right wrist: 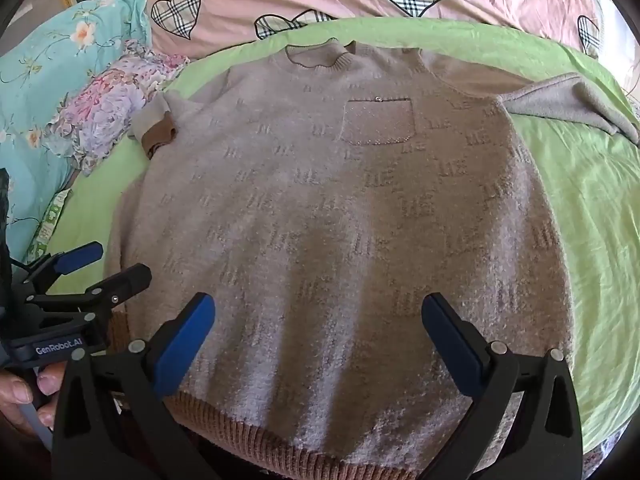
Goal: Fold small clothes
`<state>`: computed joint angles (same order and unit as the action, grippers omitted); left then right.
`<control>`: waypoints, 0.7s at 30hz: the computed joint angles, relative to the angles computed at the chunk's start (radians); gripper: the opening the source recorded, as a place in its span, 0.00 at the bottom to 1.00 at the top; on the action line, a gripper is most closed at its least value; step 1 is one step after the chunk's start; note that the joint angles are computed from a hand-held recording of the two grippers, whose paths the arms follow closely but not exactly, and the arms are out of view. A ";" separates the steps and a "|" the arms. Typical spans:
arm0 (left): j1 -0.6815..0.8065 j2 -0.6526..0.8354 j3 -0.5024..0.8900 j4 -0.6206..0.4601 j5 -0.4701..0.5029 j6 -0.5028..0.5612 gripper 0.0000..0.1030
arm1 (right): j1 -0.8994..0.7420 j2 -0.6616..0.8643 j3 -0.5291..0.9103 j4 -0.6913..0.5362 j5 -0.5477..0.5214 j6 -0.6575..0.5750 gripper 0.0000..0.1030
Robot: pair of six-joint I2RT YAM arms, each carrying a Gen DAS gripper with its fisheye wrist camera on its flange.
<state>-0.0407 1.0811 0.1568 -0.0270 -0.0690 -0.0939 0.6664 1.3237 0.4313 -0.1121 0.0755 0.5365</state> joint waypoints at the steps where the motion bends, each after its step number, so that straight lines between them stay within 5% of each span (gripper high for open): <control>1: -0.001 -0.004 -0.001 0.001 0.003 0.000 0.93 | 0.001 -0.002 -0.001 -0.001 0.002 0.002 1.00; 10: 0.022 -0.051 0.015 -0.056 0.035 0.025 0.93 | -0.012 -0.013 -0.009 0.004 0.001 -0.007 1.00; 21: -0.006 0.006 -0.012 0.051 0.025 0.002 0.93 | -0.019 -0.015 -0.010 0.005 -0.004 -0.012 1.00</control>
